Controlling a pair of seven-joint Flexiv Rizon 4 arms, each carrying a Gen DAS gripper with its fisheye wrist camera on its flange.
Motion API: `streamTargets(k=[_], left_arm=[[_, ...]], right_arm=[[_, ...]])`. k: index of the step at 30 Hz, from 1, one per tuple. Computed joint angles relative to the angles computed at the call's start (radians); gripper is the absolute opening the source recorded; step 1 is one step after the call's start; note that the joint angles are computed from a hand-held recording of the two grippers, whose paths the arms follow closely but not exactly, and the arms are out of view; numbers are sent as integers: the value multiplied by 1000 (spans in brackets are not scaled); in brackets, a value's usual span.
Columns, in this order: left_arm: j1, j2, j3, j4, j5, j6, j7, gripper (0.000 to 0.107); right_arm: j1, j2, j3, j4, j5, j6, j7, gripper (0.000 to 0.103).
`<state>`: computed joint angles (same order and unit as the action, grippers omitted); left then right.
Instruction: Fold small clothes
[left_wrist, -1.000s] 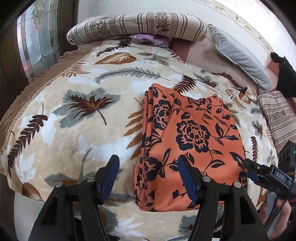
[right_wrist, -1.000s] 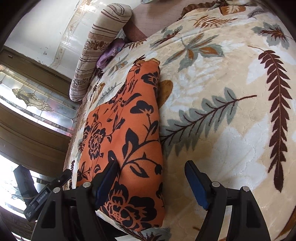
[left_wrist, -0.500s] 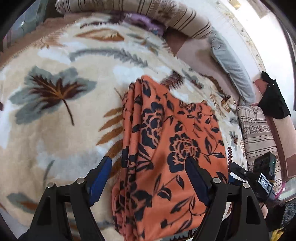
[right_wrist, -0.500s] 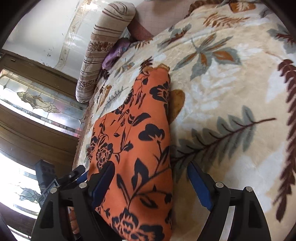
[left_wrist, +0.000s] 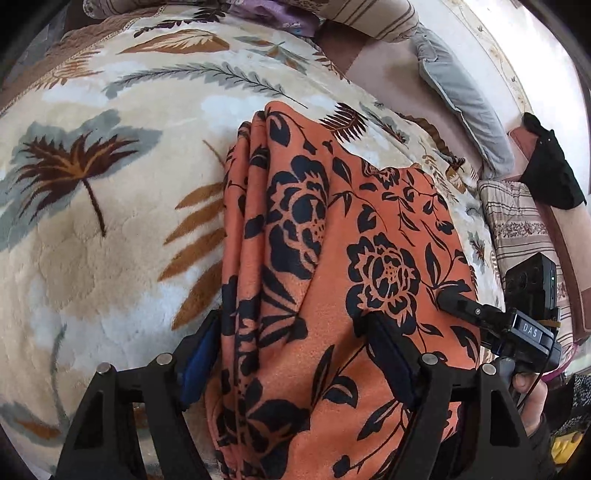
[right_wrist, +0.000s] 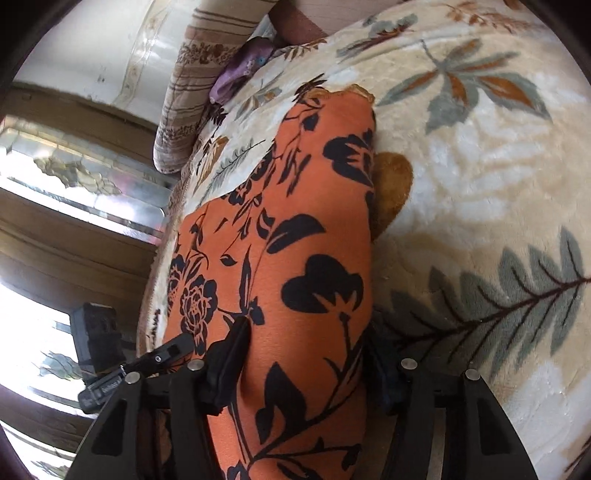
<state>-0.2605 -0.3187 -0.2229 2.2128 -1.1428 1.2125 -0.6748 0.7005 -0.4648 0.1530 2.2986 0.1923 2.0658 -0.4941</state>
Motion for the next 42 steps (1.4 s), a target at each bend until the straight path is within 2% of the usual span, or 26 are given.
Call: streamTargets(k=[2,4,5,6,8,9,10,11,13,14,16,18,24,26,30,36,39,42], left_arm=[[-9,18,-14,5,-44,32,31,79],[-21,33,-30,3,-158,58,119,79],[-28,29,-21,-3,-168,52,122,79],[-30,14,-4,-14,-135,36,88,79],[-13,-34,30,-40,-24,-30,-12,79],[3,-37,12,-37,-44,-28,13,79],[4,-31,5,-34,-51,-18,34,72],[7,-26,4,-32,-45,-25,41,54],[17,-24,-1,-34,-55,-53,48,45],[19,-25,-1,-35,-65,-60,50,42],[26,-25,0,-36,-93,-90,54,41],[21,-23,11,-34,-84,-94,50,41],[-12,-26,9,-29,-55,-11,27,47],[-15,-27,1,-26,-57,15,35,48],[-3,-25,-8,-24,-79,8,60,48],[-17,-18,-9,-15,-112,36,120,45],[-20,-17,-7,-15,-121,35,134,44],[-21,-15,-3,-15,-127,31,145,41]], right_arm=[[-10,8,12,5,1,2,13,62],[32,30,-23,8,27,-22,-3,64],[30,32,-24,12,26,-20,-4,66],[19,28,-15,10,24,-10,-4,70],[-15,6,14,3,7,3,14,71],[-28,-4,25,-2,-1,11,23,72],[-34,-16,32,-3,-5,33,26,72],[-25,-15,22,-2,-8,33,14,71],[-13,0,4,-2,-21,-11,-5,59],[-13,1,3,-2,-22,-15,-6,57],[-36,-1,21,0,-37,-7,1,52],[-24,3,9,-2,-35,-18,-5,51],[-51,-16,38,1,-37,21,24,56],[-32,-12,22,2,-28,13,19,56],[-10,-5,3,2,-14,-2,10,55],[49,31,-58,-7,0,-91,-21,52],[81,45,-93,-8,3,-124,-30,51],[147,67,-159,-4,13,-160,-45,47]])
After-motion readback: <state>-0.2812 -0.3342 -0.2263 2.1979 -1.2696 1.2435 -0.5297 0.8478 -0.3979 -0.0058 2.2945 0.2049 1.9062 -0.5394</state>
